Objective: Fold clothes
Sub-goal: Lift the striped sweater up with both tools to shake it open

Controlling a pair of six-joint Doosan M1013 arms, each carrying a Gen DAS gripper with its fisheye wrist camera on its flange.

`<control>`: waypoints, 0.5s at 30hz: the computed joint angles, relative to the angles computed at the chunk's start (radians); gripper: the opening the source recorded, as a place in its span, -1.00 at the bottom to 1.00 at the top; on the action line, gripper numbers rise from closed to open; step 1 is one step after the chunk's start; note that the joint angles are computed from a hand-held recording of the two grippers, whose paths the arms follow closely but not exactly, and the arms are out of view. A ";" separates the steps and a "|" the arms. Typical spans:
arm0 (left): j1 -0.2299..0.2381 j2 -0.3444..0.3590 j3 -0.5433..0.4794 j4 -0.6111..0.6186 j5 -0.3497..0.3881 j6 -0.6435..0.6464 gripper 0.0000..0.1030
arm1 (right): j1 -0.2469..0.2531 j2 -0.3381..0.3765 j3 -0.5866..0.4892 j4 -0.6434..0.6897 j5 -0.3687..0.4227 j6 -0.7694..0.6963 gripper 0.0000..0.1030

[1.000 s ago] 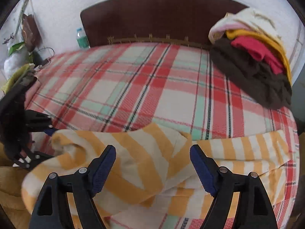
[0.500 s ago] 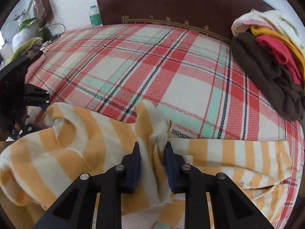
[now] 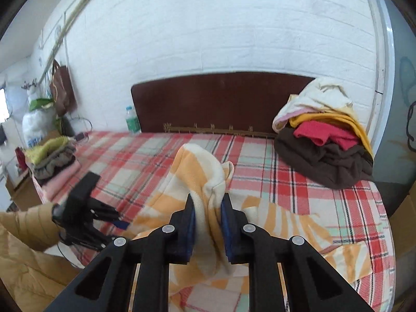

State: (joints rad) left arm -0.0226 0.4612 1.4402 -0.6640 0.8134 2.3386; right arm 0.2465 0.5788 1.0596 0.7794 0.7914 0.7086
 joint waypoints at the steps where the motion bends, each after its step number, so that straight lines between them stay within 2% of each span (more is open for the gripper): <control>1: -0.001 0.003 -0.007 -0.011 0.006 0.012 -0.30 | -0.003 -0.011 0.007 0.044 -0.008 -0.024 -0.67; 5: -0.016 0.010 -0.036 -0.022 -0.005 0.037 -0.30 | -0.005 -0.049 0.026 0.168 -0.042 -0.129 -0.67; 6: -0.022 0.011 -0.043 -0.019 -0.011 0.037 -0.36 | -0.003 -0.056 0.025 0.182 -0.045 -0.143 -0.67; 7: -0.025 0.010 -0.048 -0.022 -0.020 0.040 -0.61 | -0.001 -0.066 0.031 0.201 -0.063 -0.165 -0.67; 8: -0.028 0.008 -0.051 -0.031 -0.033 0.048 -0.75 | 0.002 -0.075 0.036 0.220 -0.079 -0.186 -0.67; 12: -0.023 -0.034 -0.033 -0.100 -0.141 0.071 -0.85 | 0.005 -0.100 0.043 0.270 -0.112 -0.228 -0.67; 15: 0.001 -0.090 -0.004 -0.218 -0.242 0.124 -0.89 | 0.000 -0.122 0.053 0.358 -0.133 -0.292 -0.67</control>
